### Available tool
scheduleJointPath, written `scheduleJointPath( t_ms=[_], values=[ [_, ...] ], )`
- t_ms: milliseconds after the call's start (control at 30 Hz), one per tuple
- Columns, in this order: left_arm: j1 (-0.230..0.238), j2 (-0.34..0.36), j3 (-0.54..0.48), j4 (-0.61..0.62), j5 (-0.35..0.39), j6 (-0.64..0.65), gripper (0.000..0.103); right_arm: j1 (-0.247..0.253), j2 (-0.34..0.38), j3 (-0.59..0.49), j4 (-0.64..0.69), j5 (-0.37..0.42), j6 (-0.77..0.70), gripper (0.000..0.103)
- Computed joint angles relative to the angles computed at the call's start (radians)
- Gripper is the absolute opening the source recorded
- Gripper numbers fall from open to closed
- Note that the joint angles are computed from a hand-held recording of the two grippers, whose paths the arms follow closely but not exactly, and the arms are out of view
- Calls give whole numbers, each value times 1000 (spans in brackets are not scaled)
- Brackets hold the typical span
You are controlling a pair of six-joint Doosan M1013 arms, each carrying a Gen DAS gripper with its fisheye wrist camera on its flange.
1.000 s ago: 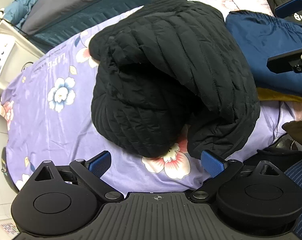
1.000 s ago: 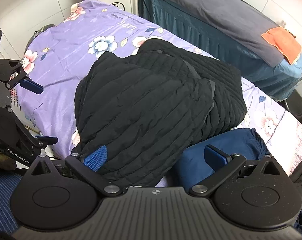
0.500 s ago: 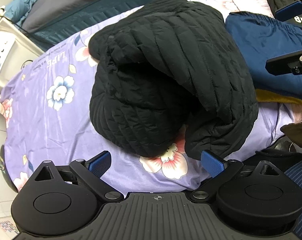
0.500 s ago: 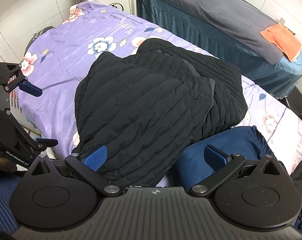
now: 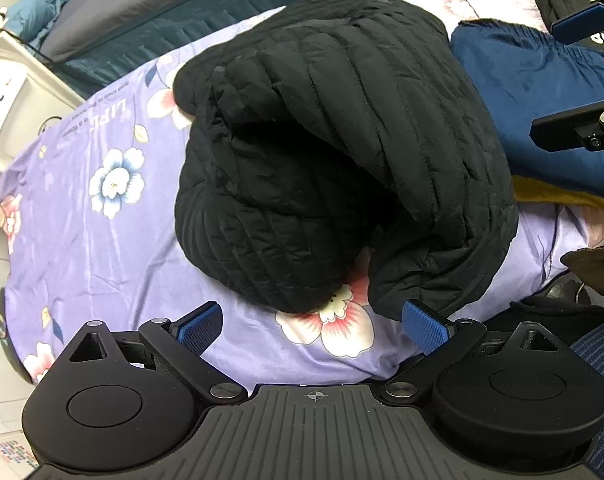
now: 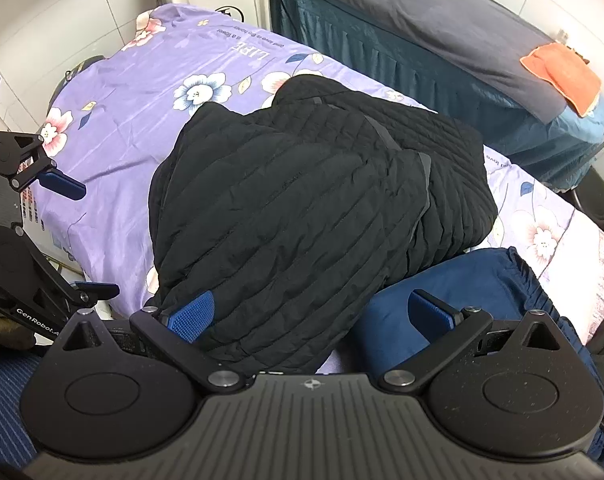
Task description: Fold large clothes
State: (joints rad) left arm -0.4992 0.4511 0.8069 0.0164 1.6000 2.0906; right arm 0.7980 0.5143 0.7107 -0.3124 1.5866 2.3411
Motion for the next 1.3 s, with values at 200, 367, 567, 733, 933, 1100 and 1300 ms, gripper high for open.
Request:
scheduleJointPath(
  t_ms=[200, 367, 567, 733, 933, 1100, 1300],
  values=[
    [0, 2, -3, 3, 6, -1, 103, 3, -2, 6, -13, -11, 8, 103],
    [1, 10, -13, 9, 29, 5, 103, 2, -2, 7, -7, -14, 15, 103],
    [5, 11, -11, 6, 20, 2, 103, -4, -5, 13, 20, -23, 32, 103],
    [29, 9, -9, -9, -71, -27, 103, 10, -23, 50, -74, -85, 83, 103],
    [92, 70, -84, 43, -170, -200, 103, 14, -37, 82, -210, -219, 168, 103],
    [143, 149, -168, 36, -132, -296, 103, 2, 60, -65, -165, -202, 49, 103],
    [159, 213, -217, 53, -15, -309, 103, 22, 316, -448, -214, 78, -225, 103]
  ],
)
